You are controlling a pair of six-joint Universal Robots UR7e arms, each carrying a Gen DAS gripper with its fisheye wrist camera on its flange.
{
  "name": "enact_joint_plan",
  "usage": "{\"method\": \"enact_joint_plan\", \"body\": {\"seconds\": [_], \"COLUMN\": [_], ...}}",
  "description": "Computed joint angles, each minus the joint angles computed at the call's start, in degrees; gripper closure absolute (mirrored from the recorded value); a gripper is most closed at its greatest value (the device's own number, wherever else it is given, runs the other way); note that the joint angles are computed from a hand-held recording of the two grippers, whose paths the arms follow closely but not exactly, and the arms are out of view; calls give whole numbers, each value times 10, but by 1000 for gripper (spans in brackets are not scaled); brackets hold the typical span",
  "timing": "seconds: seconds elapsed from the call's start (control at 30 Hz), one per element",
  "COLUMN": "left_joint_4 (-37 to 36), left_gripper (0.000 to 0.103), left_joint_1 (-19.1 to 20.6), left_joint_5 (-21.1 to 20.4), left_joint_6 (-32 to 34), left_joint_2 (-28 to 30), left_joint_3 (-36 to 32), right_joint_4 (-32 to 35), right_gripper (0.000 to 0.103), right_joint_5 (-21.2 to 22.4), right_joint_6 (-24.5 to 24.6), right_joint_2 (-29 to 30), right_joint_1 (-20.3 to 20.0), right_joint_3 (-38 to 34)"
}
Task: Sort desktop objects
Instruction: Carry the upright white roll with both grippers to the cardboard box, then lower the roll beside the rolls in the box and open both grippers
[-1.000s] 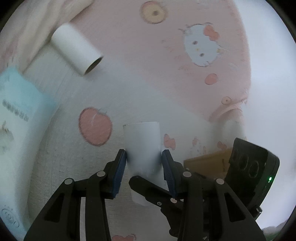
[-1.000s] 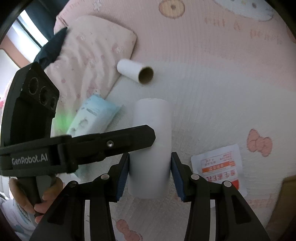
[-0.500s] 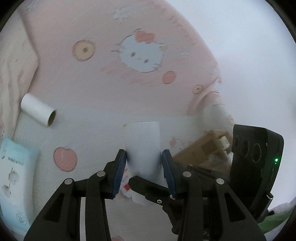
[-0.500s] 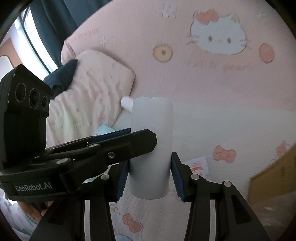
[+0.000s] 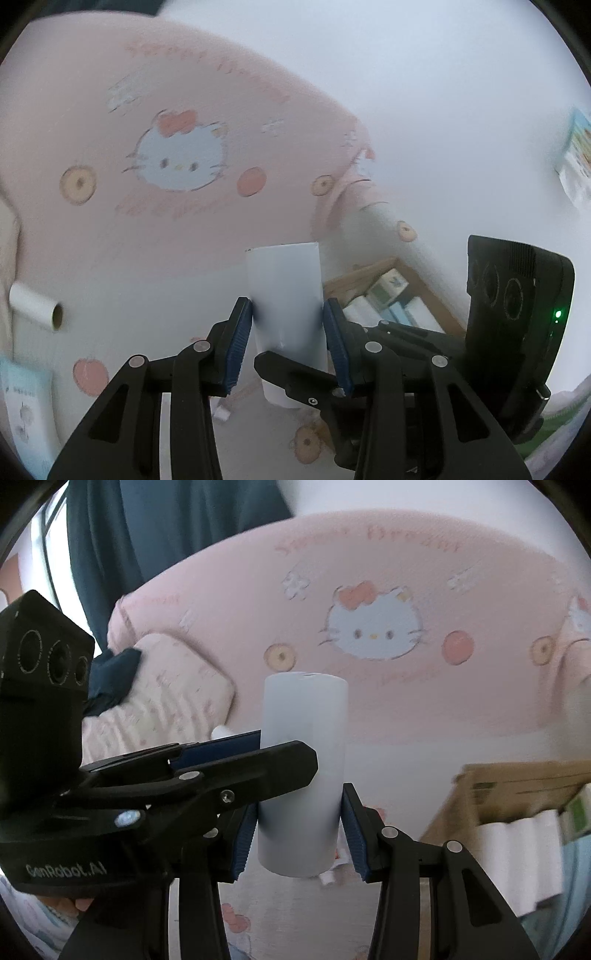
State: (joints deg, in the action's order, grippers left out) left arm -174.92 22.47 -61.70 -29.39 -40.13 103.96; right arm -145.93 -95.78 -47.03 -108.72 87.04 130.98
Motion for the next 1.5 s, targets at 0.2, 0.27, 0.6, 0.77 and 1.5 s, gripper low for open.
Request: {"method": "enact_joint_plan", "body": {"seconds": [0.2,0.27,0.6,0.77,1.5], "left_joint_4": [36,47,137,189,416], "left_gripper": [59,59,59,60,61], "left_joint_1": [6,10,15,21,60], "left_joint_5": [-59,-83,-152,-184,-289], "left_joint_6": [12,18,61,68,-76], "left_joint_2": [33,48,136,172,299], "left_joint_3": [-67,-95,-245,-305,-505], "right_joint_4": [-6,-5,24,23,164], "right_gripper": [61,61,61,61,61], "right_joint_5": [-8,-8,9,-18,-134], "right_joint_6": [-1,-4,-11,-31,-36], "right_joint_2": [14,3,-14,-13,63], "right_joint_1": [-18,-29,-98,-115,-165], "right_joint_3": [-58,-66,-142,-160,-259]}}
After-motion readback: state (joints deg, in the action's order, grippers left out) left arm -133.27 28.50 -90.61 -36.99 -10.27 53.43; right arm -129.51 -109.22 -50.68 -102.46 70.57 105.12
